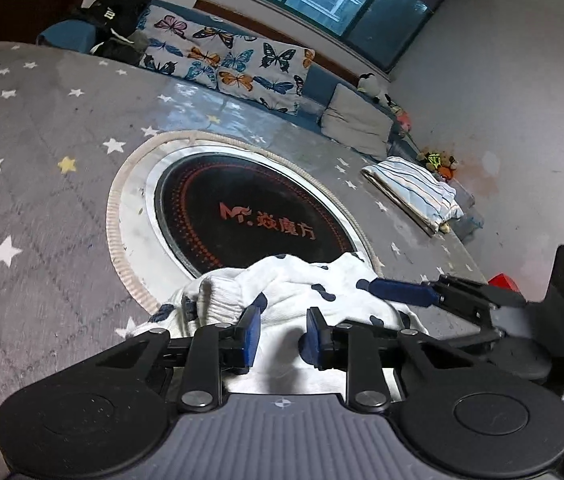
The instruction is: Fold clothes
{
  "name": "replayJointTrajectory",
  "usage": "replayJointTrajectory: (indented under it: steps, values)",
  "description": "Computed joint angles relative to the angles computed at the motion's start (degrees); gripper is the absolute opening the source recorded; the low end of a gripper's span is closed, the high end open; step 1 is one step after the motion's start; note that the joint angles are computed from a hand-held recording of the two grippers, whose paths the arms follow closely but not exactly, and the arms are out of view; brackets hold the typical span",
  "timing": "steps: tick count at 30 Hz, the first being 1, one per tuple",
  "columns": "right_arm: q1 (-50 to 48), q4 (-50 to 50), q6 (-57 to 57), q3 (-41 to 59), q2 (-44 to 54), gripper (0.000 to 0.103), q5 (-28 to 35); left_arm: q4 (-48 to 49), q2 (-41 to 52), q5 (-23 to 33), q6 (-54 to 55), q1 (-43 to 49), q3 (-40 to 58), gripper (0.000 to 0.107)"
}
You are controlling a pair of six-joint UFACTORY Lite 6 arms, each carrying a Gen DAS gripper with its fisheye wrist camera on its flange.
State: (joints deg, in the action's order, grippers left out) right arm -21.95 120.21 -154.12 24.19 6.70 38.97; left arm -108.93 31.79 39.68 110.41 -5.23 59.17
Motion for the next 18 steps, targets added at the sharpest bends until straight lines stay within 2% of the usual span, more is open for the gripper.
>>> replayJointTrajectory:
  steps: [6,8,12,18]
  values:
    - [1.5,1.8,-5.1,-3.5,-1.6,0.072,0.1,0.2,0.5,-0.2,-0.3,0.1,0.3,0.027]
    - [1.3,1.6,-5.9,-5.0,-3.1,0.076,0.5,-0.1,0.6,-0.2,0.0,0.1,0.2,0.027]
    - [1.5,0.8,-6.6,-7.6,-5.3,0.078,1.3,-0.7,0.7,-0.4,0.3,-0.1,0.1,0.029]
    - [2.1,4.8,-13.4,-13.4,-8.8,0.083,2.7,-1.2,0.7,-0.6,0.9,-0.3,-0.1,0.03]
